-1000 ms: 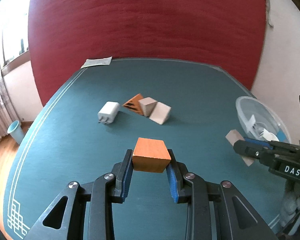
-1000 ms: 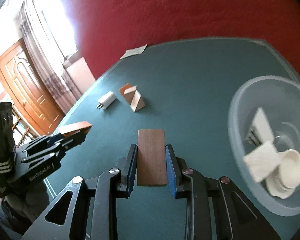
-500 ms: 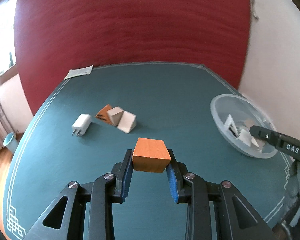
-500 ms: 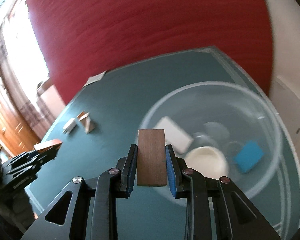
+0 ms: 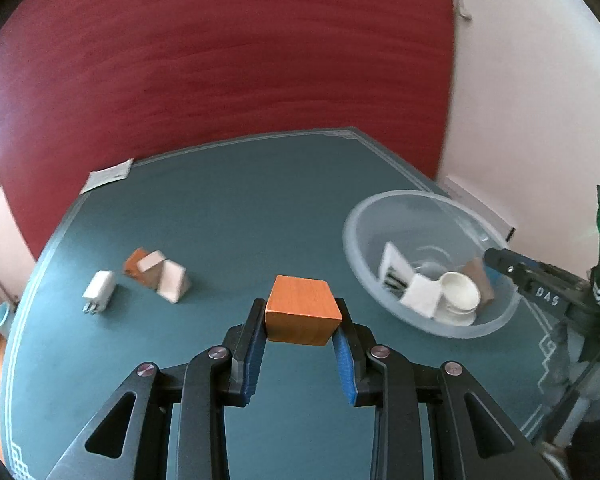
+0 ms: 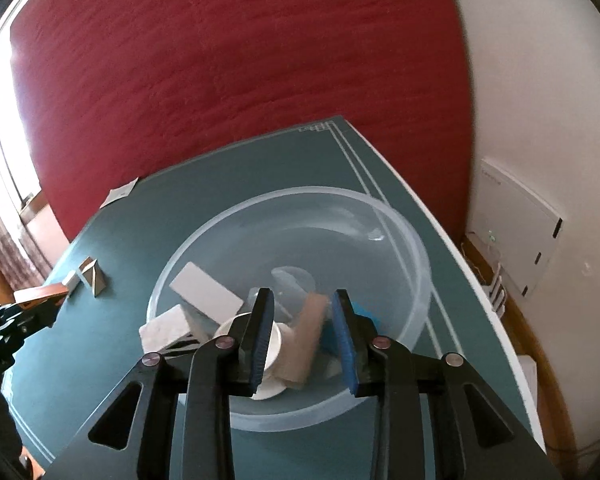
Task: Organize rigid objects
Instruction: 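Carry the brown slab and orange block over the clear basin, then open the right gripper to drop the slab while the left releases the orange block into the basin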
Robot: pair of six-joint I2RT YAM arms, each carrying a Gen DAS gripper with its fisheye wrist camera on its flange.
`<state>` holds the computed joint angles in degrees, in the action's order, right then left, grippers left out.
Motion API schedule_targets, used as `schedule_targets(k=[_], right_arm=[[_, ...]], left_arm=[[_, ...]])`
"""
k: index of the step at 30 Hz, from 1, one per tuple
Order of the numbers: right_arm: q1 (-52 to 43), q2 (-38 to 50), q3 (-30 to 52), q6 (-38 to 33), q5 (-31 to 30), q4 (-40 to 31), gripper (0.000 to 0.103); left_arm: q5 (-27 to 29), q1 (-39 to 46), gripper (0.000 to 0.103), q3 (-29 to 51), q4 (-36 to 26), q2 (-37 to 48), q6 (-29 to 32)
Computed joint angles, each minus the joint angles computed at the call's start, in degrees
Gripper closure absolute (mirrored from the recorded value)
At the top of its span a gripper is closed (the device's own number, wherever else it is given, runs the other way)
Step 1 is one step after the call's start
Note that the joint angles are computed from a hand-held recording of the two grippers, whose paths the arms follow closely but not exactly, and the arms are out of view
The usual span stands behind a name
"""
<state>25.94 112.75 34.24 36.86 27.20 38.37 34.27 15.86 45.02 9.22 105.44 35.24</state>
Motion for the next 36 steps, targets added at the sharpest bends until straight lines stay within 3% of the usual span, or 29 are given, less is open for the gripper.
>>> schedule_targets(k=[15, 27, 29, 30, 31, 36], right_arm=[[1.1, -1.22, -3.58, 1.89, 3.64, 3.9, 0.071], [1.27, -0.58, -3.94, 2.14, 4.07, 5.16, 0.071], [1.37, -0.14, -3.84, 2.1, 4.13, 5.3, 0.07], [1.36, -0.46, -3.95, 2.06, 4.03, 5.1, 0.07], [1.37, -0.53, -4.09, 2.02, 3.99, 5.21, 0.07], [1.52, -0.76, -4.51, 2.04, 4.29, 5.38, 0.07]], left_arm=[[-2.28, -10.48, 0.07, -1.1, 1.27, -1.21, -3.31], [-2.97, -16.02, 0.069, 2.28, 2.65, 2.73, -6.71], [-3.41, -16.25, 0.056, 2.83, 2.95, 3.42, -6.91], [-3.62, -16.13, 0.039, 3.07, 3.16, 3.81, -7.09], [-3.64, -15.65, 0.031, 3.04, 3.97, 4.06, -7.63], [-4.75, -13.92, 0.031, 3.16, 5.29, 4.83, -9.22]])
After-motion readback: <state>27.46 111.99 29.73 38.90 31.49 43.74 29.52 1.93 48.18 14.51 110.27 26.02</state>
